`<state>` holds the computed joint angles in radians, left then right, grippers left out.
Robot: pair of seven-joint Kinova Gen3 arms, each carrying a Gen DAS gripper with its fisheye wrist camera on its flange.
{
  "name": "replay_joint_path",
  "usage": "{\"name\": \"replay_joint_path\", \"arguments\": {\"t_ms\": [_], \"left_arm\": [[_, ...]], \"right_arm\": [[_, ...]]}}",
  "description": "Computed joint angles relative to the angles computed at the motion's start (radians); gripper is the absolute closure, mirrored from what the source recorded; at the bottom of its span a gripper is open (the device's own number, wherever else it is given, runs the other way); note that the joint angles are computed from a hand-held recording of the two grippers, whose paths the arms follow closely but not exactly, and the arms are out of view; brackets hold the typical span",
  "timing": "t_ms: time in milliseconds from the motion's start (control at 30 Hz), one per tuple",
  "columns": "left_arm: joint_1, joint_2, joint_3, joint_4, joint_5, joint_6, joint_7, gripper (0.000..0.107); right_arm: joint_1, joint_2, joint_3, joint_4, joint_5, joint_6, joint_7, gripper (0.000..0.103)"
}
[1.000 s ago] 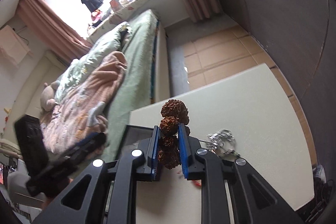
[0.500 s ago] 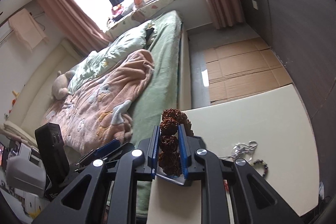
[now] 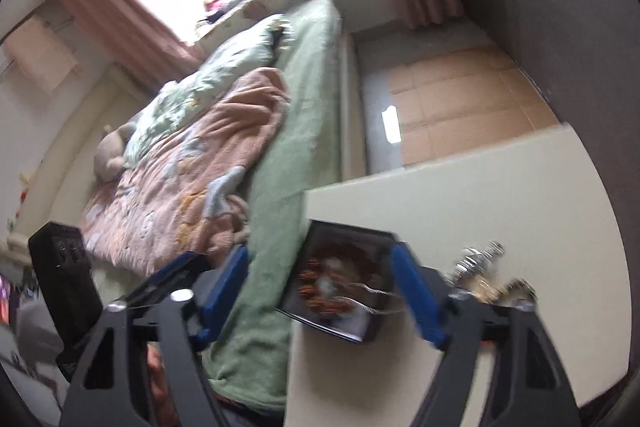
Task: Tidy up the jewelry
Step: 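Grasp the silver chain pendant with the left gripper while the right gripper grasps the green-black bead bracelet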
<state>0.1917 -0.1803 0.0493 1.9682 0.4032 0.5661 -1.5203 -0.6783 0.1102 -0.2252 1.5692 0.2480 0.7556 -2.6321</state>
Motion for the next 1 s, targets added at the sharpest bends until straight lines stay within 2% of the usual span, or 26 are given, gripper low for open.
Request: {"name": "replay_joint_path", "arguments": {"t_ms": [300,567,800,1000], "left_arm": [[0.058,0.125,0.080,-0.121,-0.018,0.043,-0.001,0.026],[0.119,0.280,0.144,-0.264,-0.076,0.107,0.038,0.030],[0.185,0.430,0.157,-0.406,-0.166,0.194,0.115,0.033],[0.247,0.558,0.138,-0.550,-0.258,0.317,0.193,0.039]], "right_arm": [[0.098,-0.101,0.006,0.181,-0.025,0.017,-0.064,0.049],[0.163,-0.121,-0.001,0.268,-0.045,0.001,-0.085,0.052],[0.185,-0.095,0.007,0.316,-0.060,-0.020,-0.096,0.052],[0.180,-0.062,0.020,0.330,-0.074,-0.019,-0.104,0.061]]}}
